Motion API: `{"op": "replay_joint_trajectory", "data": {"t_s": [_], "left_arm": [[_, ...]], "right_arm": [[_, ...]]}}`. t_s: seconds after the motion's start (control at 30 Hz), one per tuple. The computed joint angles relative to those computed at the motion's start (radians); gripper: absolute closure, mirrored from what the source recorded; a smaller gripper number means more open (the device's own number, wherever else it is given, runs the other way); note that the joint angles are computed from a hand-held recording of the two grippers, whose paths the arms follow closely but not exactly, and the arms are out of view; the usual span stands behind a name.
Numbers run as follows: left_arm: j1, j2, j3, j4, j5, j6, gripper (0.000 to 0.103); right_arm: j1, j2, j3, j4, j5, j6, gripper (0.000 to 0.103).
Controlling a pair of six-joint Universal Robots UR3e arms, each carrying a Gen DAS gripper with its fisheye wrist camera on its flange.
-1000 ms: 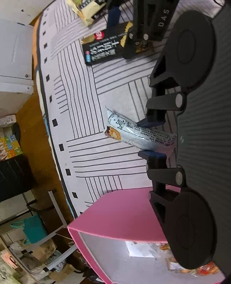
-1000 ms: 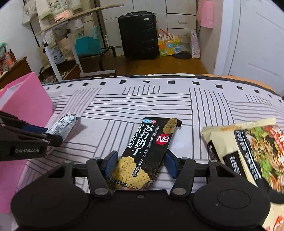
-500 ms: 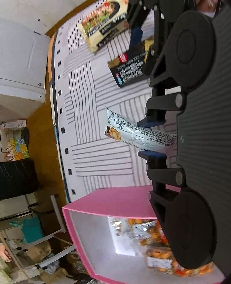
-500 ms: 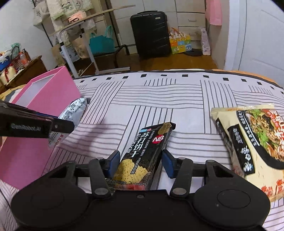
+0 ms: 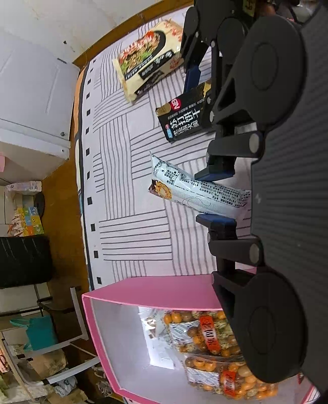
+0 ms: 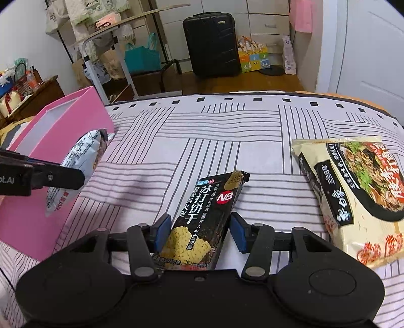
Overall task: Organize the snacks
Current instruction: 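Carry the white bar and NB pack toward the pink box with both grippers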
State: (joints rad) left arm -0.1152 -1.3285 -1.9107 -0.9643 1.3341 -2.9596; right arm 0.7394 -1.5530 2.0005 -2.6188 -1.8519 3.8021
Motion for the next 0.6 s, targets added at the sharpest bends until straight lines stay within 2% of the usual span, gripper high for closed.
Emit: {"op": "replay_joint_trajectory", "data": {"t_s": [0.37, 0.5, 0.53, 0.6], "left_arm": [[0.114, 0.227, -0.058, -0.213, -0.120, 0.081, 0.076], [0.166, 0.312, -0.089, -0.293, -0.153, 0.126, 0.077], [0.172, 0.325, -0.098, -0.303, -0.156, 0.132, 0.076], [0.179, 0.342, -0.115, -0.315, -0.158, 0.135, 0.076]], "right_arm": [[0.100, -0.036, -0.079, 0.126, -0.021, -0.016, 0.052], [0.124, 0.004, -0.131, 0.228, -0.041, -0.035, 0.052], [0.123, 0.013, -0.141, 0.251, -0.042, -0.036, 0.051], [0.113, 0.020, -0.123, 0.248, -0.027, -0.025, 0.042]]}}
